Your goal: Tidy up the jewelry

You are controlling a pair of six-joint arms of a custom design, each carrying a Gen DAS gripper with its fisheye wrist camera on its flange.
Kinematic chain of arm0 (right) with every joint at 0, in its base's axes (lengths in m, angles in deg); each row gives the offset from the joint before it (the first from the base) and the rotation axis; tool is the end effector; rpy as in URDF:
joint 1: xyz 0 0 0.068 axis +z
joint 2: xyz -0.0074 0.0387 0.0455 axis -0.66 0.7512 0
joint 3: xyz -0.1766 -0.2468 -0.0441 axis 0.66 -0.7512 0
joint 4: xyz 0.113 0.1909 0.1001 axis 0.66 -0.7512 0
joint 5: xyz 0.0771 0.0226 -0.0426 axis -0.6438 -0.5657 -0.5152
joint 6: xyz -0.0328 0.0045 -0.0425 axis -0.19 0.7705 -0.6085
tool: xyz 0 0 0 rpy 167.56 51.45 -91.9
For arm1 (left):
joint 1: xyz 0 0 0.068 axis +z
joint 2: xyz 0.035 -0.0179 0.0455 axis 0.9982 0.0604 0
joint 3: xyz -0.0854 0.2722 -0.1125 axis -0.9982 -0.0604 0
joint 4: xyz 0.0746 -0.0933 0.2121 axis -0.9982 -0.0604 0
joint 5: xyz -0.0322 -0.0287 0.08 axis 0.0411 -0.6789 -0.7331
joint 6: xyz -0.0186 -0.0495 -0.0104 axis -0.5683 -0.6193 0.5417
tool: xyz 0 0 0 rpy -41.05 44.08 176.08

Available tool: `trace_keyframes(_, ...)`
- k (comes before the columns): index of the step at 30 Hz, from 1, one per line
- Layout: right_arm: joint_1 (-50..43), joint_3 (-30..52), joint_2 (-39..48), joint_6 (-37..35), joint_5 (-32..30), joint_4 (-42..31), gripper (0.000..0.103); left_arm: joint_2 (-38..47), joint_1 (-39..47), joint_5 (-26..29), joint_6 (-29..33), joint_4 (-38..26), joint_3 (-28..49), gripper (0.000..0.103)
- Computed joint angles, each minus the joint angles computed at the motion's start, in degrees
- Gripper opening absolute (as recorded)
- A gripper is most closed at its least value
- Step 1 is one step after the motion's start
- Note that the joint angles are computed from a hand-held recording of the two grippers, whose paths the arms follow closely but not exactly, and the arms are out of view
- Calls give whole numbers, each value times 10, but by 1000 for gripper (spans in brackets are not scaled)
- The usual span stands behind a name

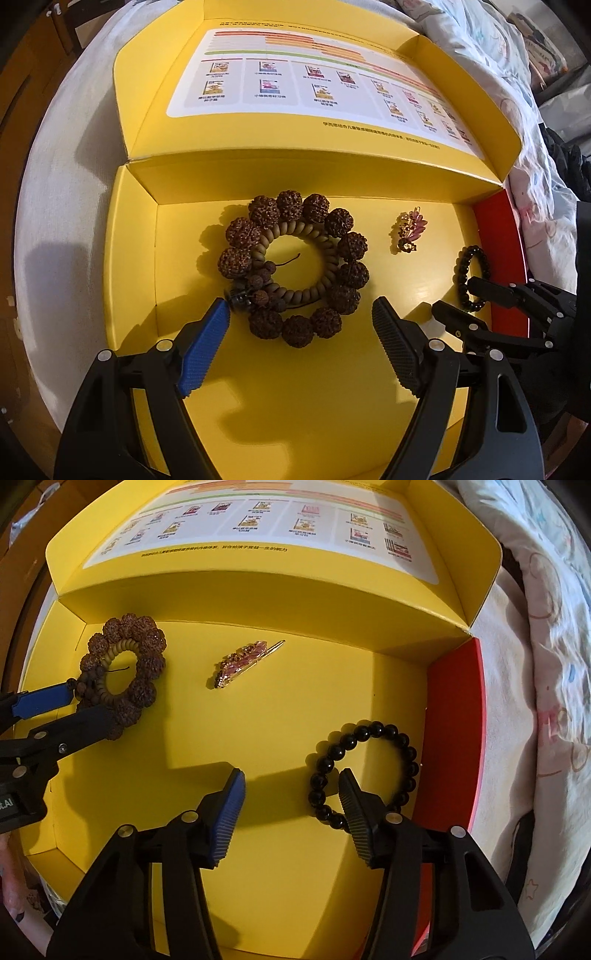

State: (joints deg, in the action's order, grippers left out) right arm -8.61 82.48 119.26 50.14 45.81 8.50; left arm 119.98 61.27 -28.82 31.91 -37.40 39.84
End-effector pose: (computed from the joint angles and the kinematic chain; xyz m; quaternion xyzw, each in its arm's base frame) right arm 0.3034 0.1939 0.2373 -0.1933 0.9808 0.0003 0.0255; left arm 0.2830 -0.1394 0.2443 -0.0442 0.9875 -0.1270 0.0825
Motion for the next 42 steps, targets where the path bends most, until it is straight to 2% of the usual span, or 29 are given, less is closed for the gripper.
trace_keyframes(7, -2, 20, 9, -1, -7, -13, 49, 13, 0, -6, 0, -3, 13, 72)
trace_keyframes(9, 2, 26, 10, -1, 14, -17, 41, 19, -4, -14, -2, -7, 20, 67)
trace_keyframes(10, 10, 28, 9, 2, 47, -21, 41, 20, -1, -17, 1, -10, 22, 66)
trace_keyframes(11, 10, 27, 8, 2, 51, -23, 41, 22, -2, -23, 2, -11, 23, 64)
trace_keyframes(17, -12, 19, 1, -9, 16, -18, 38, 24, 10, -18, 3, -3, 19, 64)
trace_keyframes(23, -9, 19, -2, -13, 25, -18, 38, 19, 7, -27, 4, -1, 12, 63)
trace_keyframes(25, -7, 19, -6, -13, 25, -21, 36, 21, 4, -35, 1, -9, 16, 50)
trace_keyframes(26, -4, 17, -10, -10, 22, -24, 35, 29, 0, -51, -2, -25, 24, 34)
trace_keyframes(30, 3, 13, -20, -1, 19, -30, 31, 27, 13, -29, -3, -21, 17, 33)
trace_keyframes(37, 22, 16, -21, 13, 27, -38, 28, 29, 14, -34, 0, -22, 18, 29)
trace_keyframes(42, 12, 16, -20, 17, 1, -40, 27, 25, 10, -38, -6, -20, 14, 29)
